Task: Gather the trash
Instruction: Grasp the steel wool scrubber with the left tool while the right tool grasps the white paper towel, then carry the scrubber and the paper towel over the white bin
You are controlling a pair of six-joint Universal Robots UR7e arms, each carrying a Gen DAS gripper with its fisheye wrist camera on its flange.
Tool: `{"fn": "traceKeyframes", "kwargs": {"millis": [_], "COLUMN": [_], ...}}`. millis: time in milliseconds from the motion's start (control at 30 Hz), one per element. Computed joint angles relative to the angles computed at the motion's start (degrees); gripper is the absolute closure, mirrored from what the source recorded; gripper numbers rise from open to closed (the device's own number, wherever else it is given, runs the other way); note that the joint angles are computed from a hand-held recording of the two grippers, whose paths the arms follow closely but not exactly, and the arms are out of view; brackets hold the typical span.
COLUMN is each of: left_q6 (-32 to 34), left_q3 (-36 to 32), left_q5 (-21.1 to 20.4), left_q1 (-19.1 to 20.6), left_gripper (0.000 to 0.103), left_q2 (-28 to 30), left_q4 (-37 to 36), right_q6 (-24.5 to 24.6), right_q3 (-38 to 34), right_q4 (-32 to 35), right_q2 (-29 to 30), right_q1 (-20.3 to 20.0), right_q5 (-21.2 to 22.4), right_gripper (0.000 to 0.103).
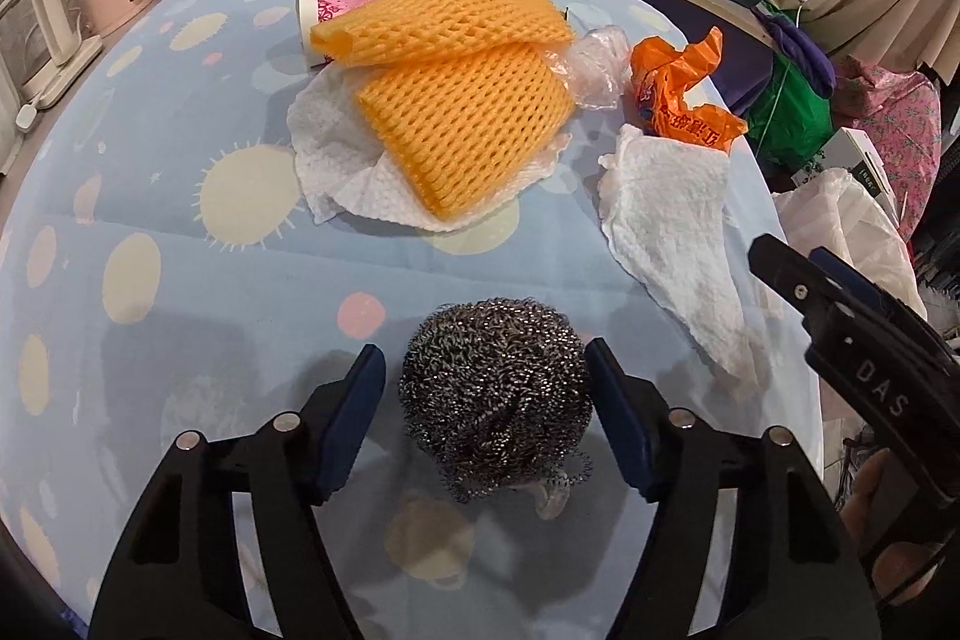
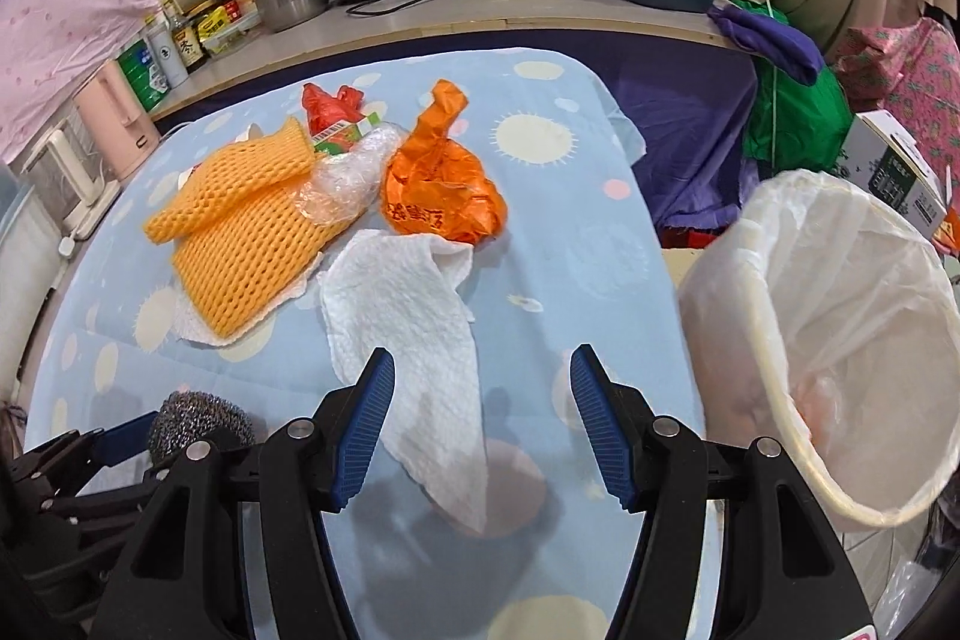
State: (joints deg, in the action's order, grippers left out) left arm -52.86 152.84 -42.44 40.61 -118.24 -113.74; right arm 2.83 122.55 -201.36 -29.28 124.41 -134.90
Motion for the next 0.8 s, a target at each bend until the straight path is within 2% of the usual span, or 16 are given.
{"fn": "traceKeyframes", "kwargs": {"millis": [33, 333, 400, 633, 800], "left_q6": [0.6, 1.1, 0.9, -0.5, -2.4], "left_q3": [-0.1, 0.0, 0.0, -0.3, -0.6], "left_q5": [-0.1, -0.4, -0.5, -0.5, -0.5], "left_q1": [0.2, 0.4, 0.4, -0.2, -1.4], "left_gripper": [0.046, 0.047, 0.047, 0.048, 0.049], "left_q2": [0.7, 0.3, 0.3, -0.4, -0.7], "left_q4": [-0.5, -1.2, -1.1, 0.7, 2.7], "right_q6": [-0.5, -3.3, -3.4, -3.3, -3.1], "right_q3": [-0.6, -3.8, -4.2, -3.9, -1.3], "right_q4": [0.1, 0.0, 0.9, 2.7, 0.9], "right_q2": [0.5, 3.3, 3.7, 3.6, 1.8], "right_q1": [-0.1, -2.0, -2.4, -2.4, -1.4], "right_q5": [0.1, 2.6, 2.8, 3.2, 4.9], "right_gripper": [0.044, 0.047, 0.053, 0.095, 0.099]}}
